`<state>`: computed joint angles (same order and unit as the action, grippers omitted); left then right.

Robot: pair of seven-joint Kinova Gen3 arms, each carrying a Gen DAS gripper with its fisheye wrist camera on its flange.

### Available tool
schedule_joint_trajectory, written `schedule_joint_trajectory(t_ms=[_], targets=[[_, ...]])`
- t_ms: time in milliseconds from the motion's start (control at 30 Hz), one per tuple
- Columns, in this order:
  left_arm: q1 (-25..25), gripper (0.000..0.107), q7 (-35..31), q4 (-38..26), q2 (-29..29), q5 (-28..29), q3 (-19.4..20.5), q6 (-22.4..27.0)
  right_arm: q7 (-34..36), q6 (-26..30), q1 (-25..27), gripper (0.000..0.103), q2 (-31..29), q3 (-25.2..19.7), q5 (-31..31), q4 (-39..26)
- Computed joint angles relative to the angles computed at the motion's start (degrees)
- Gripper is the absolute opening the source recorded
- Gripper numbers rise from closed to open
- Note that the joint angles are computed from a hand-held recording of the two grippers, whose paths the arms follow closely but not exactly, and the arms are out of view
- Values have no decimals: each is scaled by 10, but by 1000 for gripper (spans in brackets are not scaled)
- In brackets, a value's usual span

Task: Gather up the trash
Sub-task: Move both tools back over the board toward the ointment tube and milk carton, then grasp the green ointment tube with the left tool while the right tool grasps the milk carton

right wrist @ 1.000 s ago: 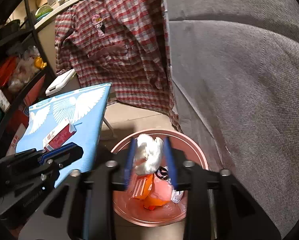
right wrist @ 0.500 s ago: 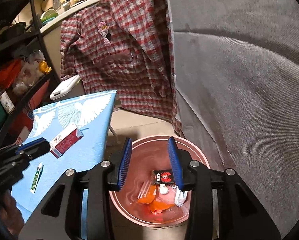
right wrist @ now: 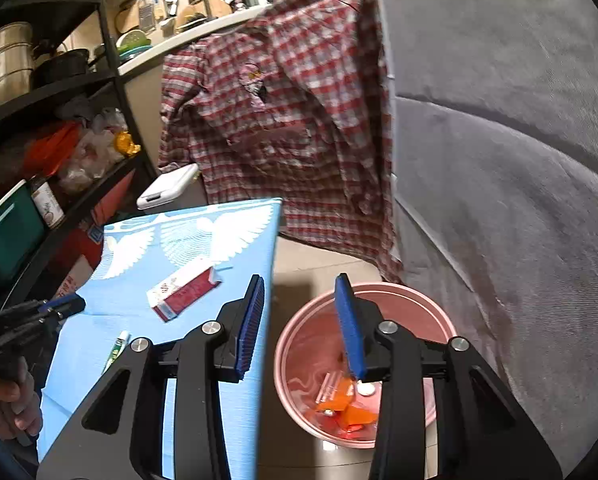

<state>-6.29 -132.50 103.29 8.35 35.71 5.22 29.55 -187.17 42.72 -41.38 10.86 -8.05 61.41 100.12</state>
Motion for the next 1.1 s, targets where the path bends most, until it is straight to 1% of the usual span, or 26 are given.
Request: schedule_joint_trajectory(t_ms=[100,167,267,333,367,400,567,733,800,1000,1100], targets=[[-25,14,-18,5,8,12,-11,11,-1,5,-11,16,11,-3,7,-17],[-36,14,-18,4,16,12,-16,18,7,9,-19,14,18,-3,6,-30],[-47,14,-10,-3,32,4,-19,32,30,12,-31,14,32,-2,-2,-54],[-48,20,0,-4,41,-7,-18,37,36,16,-42,15,40,2,-3,-66],[-48,29,4,-4,45,-14,-17,38,36,18,-47,17,44,5,-3,-70],[-48,35,6,-4,50,-19,-15,37,38,18,-51,18,48,7,-6,-75],[-48,41,20,-11,75,-49,-7,41,63,15,-64,18,71,17,-29,-96],[-41,42,47,-26,101,-85,-4,49,87,9,-76,20,91,32,-52,-117],[-37,42,60,-31,109,-100,-3,52,96,4,-79,26,100,38,-61,-127],[-40,42,66,-38,124,-118,8,56,136,-15,-83,34,128,55,-99,-158],[-40,41,68,-44,131,-124,10,59,159,-22,-87,36,144,64,-120,-179]])
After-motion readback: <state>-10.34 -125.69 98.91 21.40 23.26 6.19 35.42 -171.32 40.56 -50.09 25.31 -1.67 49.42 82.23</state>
